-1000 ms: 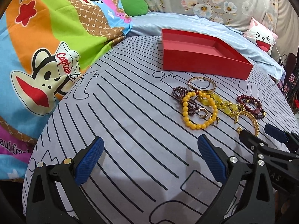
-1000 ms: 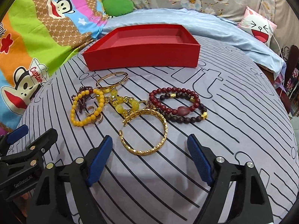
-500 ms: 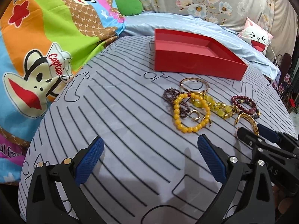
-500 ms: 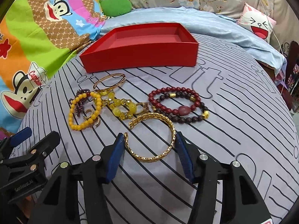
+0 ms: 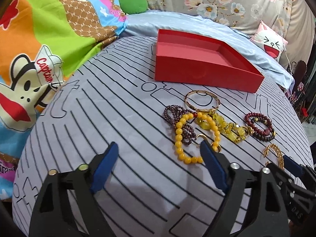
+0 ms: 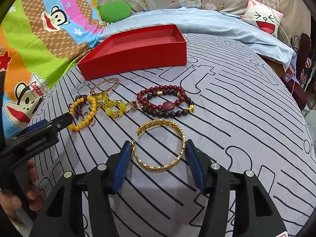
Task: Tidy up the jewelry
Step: 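Grasp the twisted gold cuff with the right tool while the left tool grasps the yellow bead bracelet, then carry both bracelets into the red tray and open both tools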
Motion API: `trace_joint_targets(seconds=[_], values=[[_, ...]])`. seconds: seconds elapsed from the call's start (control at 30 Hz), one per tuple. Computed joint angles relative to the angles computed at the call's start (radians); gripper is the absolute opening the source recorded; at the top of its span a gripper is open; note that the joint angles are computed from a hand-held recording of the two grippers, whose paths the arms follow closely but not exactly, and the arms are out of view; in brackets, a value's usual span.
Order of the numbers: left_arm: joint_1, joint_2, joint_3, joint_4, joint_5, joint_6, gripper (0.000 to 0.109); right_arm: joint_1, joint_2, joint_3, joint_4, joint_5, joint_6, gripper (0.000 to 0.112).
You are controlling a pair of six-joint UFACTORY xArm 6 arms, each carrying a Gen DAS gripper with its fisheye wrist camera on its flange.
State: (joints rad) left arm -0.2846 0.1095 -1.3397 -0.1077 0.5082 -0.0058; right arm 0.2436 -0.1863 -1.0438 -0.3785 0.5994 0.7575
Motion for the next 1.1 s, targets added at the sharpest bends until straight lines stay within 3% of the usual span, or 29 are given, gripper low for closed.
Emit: trace_joint_targets(seconds=[0.27,0.4,0.43,0.83,1.1], values=[[-0.015,0.026,-0.035,-0.129,0.032,0.131,0.039,-0.007,0.009,-0.005,0.022,-0.010,-0.010,0.054],[-0.016,0.028,-0.039,-0.217,0.053,0.205,0.010,-0.008,0.009,-0.005,0.029,-0.014,-0.014,0.054],[-0.015,0.027,-0.040,-0.227,0.058,0.211,0.008,-0.008,0.009,-0.006,0.029,-0.013,-0.014,0.054],[-0.029,-0.037,-0.032,-0.290,0.096,0.281,0.007,-0.017,-0.030,-0.004,0.036,-0.014,-0.038,0.054],[-0.041,0.007,-0.200,-0.305,0.155,0.338,0.007,-0.049,0.025,-0.117,0.080,-0.020,-0.145,0.054]])
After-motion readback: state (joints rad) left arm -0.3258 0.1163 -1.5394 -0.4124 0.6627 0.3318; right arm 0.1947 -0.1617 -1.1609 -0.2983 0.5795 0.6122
